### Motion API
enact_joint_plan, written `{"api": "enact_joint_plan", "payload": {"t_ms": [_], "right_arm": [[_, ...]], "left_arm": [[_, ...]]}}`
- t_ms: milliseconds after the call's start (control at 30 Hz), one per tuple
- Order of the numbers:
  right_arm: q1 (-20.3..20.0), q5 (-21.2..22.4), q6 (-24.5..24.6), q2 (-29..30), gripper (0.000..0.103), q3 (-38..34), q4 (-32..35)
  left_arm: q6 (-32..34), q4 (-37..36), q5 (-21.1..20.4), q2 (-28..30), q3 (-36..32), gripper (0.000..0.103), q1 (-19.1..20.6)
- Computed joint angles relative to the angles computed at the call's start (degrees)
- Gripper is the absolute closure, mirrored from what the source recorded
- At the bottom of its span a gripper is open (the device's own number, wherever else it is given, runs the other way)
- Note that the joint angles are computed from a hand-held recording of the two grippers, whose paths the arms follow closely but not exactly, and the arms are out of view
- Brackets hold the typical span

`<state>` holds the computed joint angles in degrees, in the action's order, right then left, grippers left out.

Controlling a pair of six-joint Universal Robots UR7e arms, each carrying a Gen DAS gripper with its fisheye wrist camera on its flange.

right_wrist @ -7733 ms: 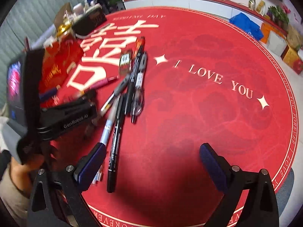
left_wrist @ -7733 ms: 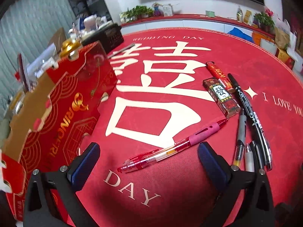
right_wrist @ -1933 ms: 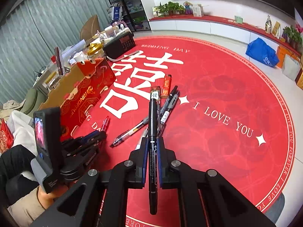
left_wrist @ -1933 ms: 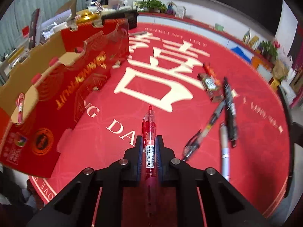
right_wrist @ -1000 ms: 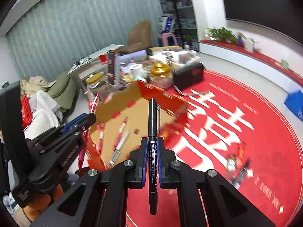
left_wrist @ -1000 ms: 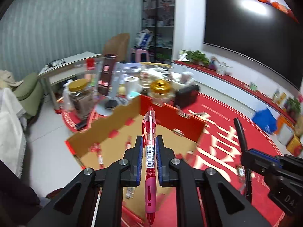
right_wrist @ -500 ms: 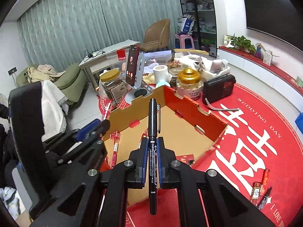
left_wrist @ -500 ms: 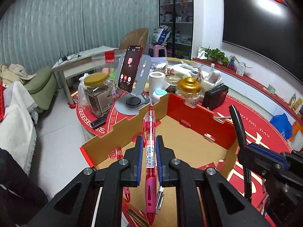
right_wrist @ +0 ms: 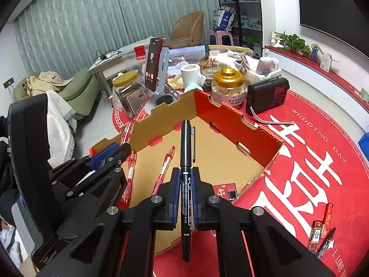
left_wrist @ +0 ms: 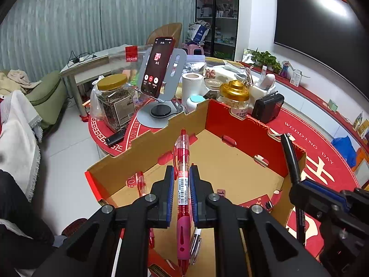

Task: Organize rigid objects
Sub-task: 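Open both tools to drop the red pen and black marker into the box, then grasp a grey pen with the left tool while the right tool grasps a light blue pen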

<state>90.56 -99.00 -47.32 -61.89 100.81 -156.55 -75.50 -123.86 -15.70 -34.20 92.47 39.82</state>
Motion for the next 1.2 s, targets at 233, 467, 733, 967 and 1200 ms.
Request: {"api": "enact_joint_plan", "payload": {"t_ms": [233,467,733,967,1200], "right_arm": [[0.5,-1.4,1.2,2.2,0.093,-1.8,-0.1],[0.5,-2.4,3.3,4.4,0.093,-3.2,-0.1],[0.3,-5.2,3.4,6.7,0.093,-4.5,-1.4],[-0.1,-6.9,3.3,7.5,0.085,-5.2,-0.7],[-2.8,-1.2,6.9,3.0,0.001,-3.2,-3.2]], "left_arm": [[6.4,-6.1,-1.3,1.4,-1.3,0.09,1.6],[7.4,-7.2,-2.6,1.6,-1.6,0.09,2.9],[8.0,-5.0,-3.9,2.5,-3.4,0.089,4.2],[6.9,-4.6,-5.9,1.1,-2.8,0.014,4.6],[3.6,-6.6,-5.0,-1.7,1.3,0.0,3.8]]}}
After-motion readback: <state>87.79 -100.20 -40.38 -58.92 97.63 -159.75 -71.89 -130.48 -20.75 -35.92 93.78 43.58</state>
